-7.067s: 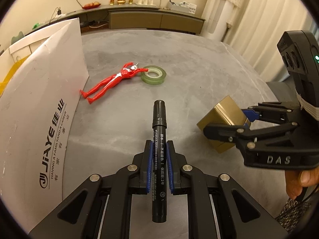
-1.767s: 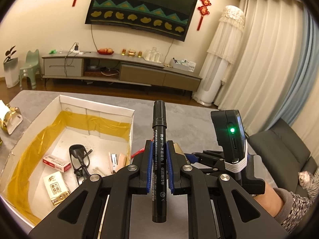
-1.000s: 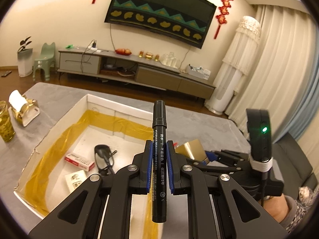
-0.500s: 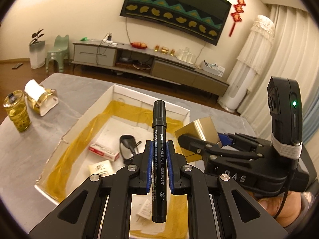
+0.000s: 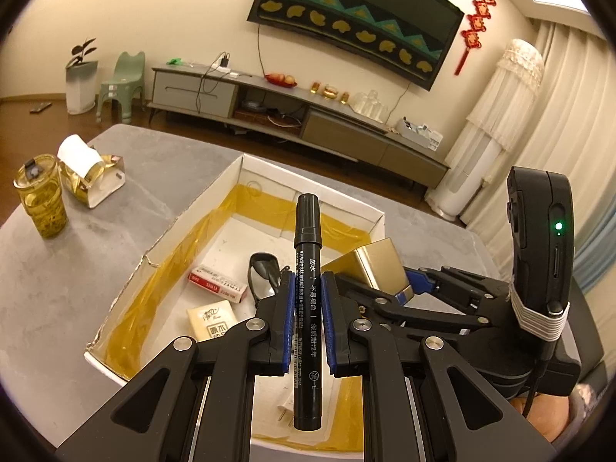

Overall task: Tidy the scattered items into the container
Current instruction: 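Carry the gold tin in the right tool while the left tool carries the marker over the box, then open the right tool to drop the tin while the left tool drops the marker into the box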

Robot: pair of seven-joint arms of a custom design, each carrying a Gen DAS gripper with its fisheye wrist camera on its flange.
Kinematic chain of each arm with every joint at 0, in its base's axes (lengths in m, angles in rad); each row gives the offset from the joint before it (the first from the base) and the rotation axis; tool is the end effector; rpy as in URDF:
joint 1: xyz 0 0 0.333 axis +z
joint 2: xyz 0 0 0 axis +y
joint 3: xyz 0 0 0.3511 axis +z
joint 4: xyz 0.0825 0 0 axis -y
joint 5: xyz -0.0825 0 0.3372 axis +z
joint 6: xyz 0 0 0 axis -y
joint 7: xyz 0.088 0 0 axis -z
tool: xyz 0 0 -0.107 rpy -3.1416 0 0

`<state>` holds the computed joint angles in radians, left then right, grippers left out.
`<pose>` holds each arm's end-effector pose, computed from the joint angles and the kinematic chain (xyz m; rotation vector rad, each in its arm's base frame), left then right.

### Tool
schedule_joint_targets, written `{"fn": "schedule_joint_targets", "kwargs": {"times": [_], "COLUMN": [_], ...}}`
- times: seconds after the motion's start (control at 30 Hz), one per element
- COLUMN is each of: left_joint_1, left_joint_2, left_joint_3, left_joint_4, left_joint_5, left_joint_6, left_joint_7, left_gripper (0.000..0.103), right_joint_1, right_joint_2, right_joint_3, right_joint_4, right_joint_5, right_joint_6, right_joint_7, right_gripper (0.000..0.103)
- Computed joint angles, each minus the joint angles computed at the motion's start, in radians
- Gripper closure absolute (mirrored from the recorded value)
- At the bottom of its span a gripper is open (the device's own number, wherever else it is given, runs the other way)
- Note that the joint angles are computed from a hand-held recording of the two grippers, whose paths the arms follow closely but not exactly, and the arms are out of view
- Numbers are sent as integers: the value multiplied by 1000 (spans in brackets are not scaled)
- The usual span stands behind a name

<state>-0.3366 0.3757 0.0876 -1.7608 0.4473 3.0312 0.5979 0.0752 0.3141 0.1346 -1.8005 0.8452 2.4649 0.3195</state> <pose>0.6374 -0.2060 0.5134 -2.0050 1.5089 -1.0915 0.6252 0.1219 0.4683 -2.2568 0.8374 -0.1668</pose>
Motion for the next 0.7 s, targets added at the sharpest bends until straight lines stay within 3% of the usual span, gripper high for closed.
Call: {"fn": "schedule_joint_targets", "kwargs": {"times": [0.17, 0.3, 0.53, 0.7], "left_joint_1": [72, 78, 94, 162], "left_joint_2": [31, 44, 58, 123], "left_joint_3": [-95, -94, -91, -172], "left_joint_4": [44, 68, 92, 213], "left_joint_5": [-97, -125, -152, -247], "left_joint_6": [-75, -107, -118, -177], "left_joint_7": [96, 115, 121, 248], "left_gripper": [89, 89, 89, 89], "right_joint_1": [5, 1, -25, -23], "right_joint_2": [24, 58, 155, 216], "right_joint_3": [-5, -6, 5, 22], "right_joint_4": [24, 76, 242, 330], "right_joint_5": [-35, -73, -124, -162], "right_joint_6": [6, -3, -102, -156], "right_joint_7": [39, 90, 235, 290], "right_gripper": [52, 52, 52, 52]}}
